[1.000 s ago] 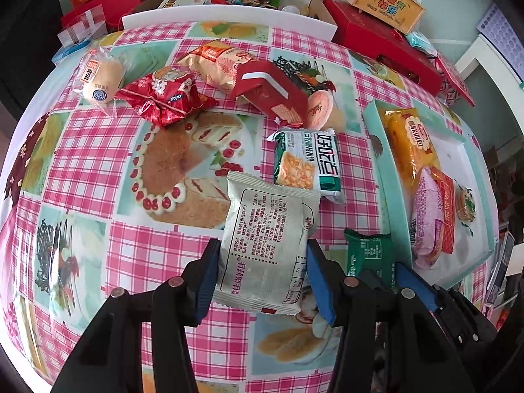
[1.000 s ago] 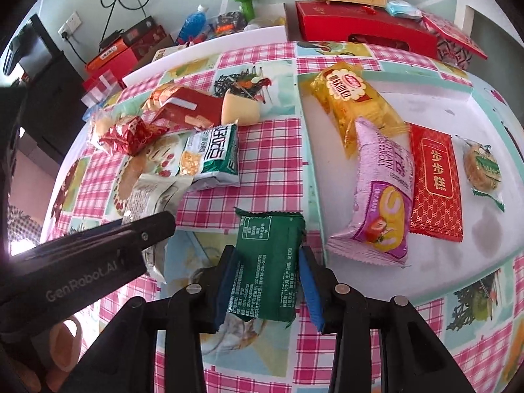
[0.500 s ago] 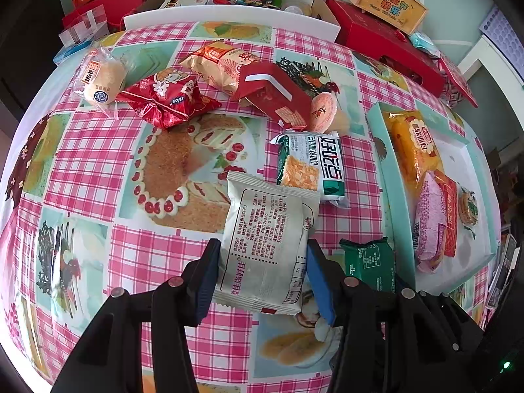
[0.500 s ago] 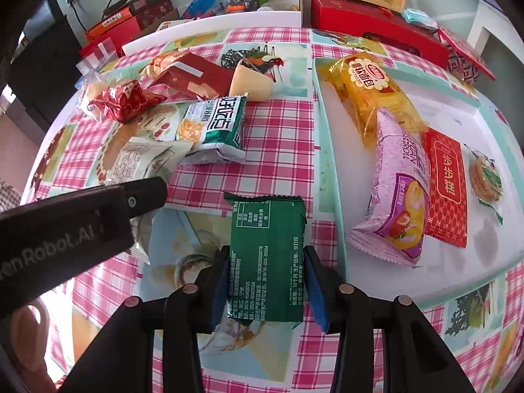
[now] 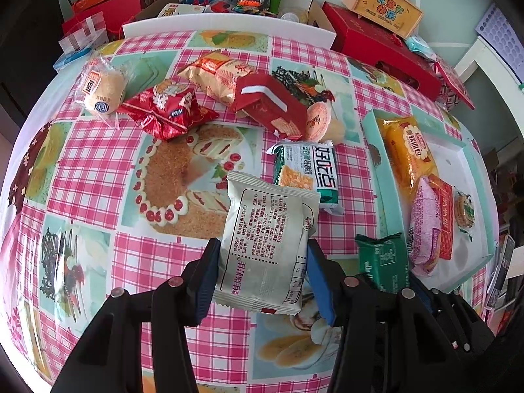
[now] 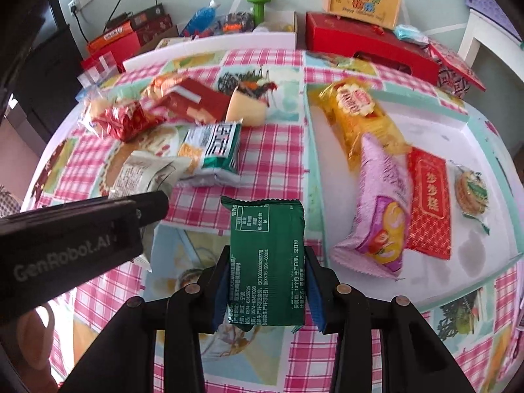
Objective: Organize snacks
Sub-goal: 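Lift both packets and carry them over the white tray, then open the right tool to drop the green packet while the left tool releases the white packet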
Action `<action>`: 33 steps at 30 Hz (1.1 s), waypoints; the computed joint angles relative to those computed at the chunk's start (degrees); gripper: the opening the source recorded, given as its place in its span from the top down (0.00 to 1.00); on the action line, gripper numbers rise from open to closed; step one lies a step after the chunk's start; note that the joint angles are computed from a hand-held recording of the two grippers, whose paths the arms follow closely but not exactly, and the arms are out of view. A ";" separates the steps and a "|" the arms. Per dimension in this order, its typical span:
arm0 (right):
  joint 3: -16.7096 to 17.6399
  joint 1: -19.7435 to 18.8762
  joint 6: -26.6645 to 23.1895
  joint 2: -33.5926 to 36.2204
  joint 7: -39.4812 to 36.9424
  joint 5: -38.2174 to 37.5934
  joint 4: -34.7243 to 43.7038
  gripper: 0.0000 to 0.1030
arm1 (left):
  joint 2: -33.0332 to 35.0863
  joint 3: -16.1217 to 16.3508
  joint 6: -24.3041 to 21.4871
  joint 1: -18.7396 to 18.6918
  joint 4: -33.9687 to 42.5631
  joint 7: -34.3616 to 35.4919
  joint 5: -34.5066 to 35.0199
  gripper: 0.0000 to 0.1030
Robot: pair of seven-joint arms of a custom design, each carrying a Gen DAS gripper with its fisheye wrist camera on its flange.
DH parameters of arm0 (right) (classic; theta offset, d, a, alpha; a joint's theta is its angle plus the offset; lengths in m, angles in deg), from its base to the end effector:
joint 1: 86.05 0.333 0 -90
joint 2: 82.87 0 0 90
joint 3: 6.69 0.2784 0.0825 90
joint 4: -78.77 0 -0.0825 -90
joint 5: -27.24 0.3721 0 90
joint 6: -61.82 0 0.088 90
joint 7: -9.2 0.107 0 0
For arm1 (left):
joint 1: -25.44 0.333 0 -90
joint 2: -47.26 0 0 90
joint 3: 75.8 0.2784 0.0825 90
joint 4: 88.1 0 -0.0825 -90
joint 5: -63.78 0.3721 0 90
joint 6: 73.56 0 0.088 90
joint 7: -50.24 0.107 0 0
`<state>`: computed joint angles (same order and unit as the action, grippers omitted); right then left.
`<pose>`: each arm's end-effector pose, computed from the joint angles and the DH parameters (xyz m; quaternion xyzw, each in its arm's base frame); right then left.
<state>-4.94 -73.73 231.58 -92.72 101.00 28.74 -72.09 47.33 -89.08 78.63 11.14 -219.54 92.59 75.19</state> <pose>0.4472 0.1100 0.3326 -0.7470 0.6167 -0.1473 0.1998 0.4725 -0.2530 0.3570 -0.7574 0.6250 -0.1693 0.0837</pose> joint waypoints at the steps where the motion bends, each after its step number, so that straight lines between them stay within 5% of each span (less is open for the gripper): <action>1: -0.34 0.20 0.25 -0.49 -0.31 0.64 -0.24 0.59 | -0.24 0.03 0.22 0.02 -0.15 -0.04 0.15 0.48; 11: -4.06 0.64 3.95 -6.35 -4.08 6.45 -2.86 0.59 | -3.22 -0.41 2.91 0.64 -1.22 -2.07 3.02 0.48; 18: 4.54 -17.73 3.13 -5.79 12.06 -7.19 -1.68 0.59 | -1.06 -1.33 3.51 -0.45 2.39 -1.32 4.99 0.49; 24: 0.54 -21.16 3.13 -3.32 19.34 -12.26 0.30 0.59 | 3.03 -1.87 2.67 -2.92 7.67 1.94 5.24 0.49; 28: 1.72 -27.04 4.06 -0.93 27.48 -20.24 1.91 0.59 | 6.89 -2.44 1.88 -4.42 12.79 7.46 1.86 0.49; 33: -3.57 -25.21 6.97 4.67 27.92 -19.22 5.86 0.59 | 14.03 -1.38 -1.89 -7.89 22.92 9.34 4.43 0.49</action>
<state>-8.51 -98.94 238.55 -88.05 128.93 9.52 -66.23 61.36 -90.46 76.74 3.26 -196.62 101.93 79.61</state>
